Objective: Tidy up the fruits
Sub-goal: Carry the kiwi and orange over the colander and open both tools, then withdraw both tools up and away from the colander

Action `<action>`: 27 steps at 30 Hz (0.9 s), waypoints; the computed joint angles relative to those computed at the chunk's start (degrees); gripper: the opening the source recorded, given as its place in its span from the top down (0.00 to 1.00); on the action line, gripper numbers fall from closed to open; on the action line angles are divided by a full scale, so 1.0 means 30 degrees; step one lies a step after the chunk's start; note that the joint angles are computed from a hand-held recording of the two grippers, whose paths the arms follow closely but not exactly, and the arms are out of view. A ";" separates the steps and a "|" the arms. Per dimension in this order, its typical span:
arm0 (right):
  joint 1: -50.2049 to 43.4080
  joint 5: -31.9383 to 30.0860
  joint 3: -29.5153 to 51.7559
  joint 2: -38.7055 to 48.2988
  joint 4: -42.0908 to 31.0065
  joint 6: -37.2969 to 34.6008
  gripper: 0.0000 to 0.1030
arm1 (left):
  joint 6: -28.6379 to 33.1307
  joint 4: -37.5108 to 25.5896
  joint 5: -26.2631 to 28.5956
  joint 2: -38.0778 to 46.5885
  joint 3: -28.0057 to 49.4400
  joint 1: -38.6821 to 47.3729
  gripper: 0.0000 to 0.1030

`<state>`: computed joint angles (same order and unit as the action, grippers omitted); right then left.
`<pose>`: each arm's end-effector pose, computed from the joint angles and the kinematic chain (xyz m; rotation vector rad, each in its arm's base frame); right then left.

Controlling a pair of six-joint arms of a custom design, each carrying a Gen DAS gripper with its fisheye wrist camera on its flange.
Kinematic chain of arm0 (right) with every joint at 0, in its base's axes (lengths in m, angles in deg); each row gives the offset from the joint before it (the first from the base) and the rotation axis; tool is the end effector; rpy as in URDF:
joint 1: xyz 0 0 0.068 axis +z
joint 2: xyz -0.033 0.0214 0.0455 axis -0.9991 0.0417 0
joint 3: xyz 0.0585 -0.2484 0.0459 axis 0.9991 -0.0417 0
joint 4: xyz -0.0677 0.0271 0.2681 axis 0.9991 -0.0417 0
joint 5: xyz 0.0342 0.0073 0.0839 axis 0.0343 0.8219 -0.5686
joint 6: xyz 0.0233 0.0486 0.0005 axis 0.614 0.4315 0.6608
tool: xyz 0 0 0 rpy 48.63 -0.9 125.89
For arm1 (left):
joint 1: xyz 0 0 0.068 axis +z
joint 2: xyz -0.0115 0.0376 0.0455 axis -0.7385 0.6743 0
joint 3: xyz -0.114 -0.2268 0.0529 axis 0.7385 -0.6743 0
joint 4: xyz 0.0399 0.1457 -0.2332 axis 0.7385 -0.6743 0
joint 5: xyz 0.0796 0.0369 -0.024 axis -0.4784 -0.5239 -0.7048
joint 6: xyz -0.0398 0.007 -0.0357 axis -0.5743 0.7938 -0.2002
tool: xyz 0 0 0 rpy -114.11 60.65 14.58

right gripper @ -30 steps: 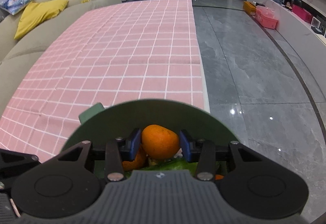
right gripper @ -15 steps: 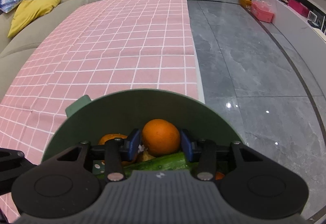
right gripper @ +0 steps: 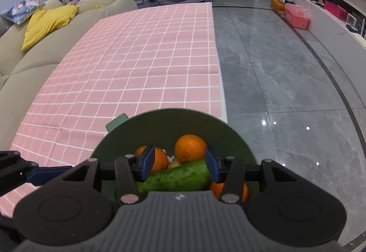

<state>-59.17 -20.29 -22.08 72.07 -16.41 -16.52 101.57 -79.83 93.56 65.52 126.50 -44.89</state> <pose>0.2822 0.1414 0.2291 0.2296 2.4710 0.0992 0.2833 0.0012 0.2656 0.7243 2.4986 -0.2675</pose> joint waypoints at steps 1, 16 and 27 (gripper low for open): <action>0.0031 0.0034 -0.0164 -0.0562 -0.0329 0.0219 0.54 | -0.0311 -0.0211 0.0231 -0.0244 0.0077 0.0200 0.30; 0.2667 0.2323 -0.1470 -0.7923 -0.6213 0.4704 0.45 | -0.2949 -0.0540 -0.1629 -0.2945 -0.0588 -0.1410 0.12; 0.6919 0.4705 -0.1657 -0.9333 -0.9989 0.8996 0.39 | -0.3879 -0.1096 -0.2832 -0.4782 -0.1655 -0.1619 0.12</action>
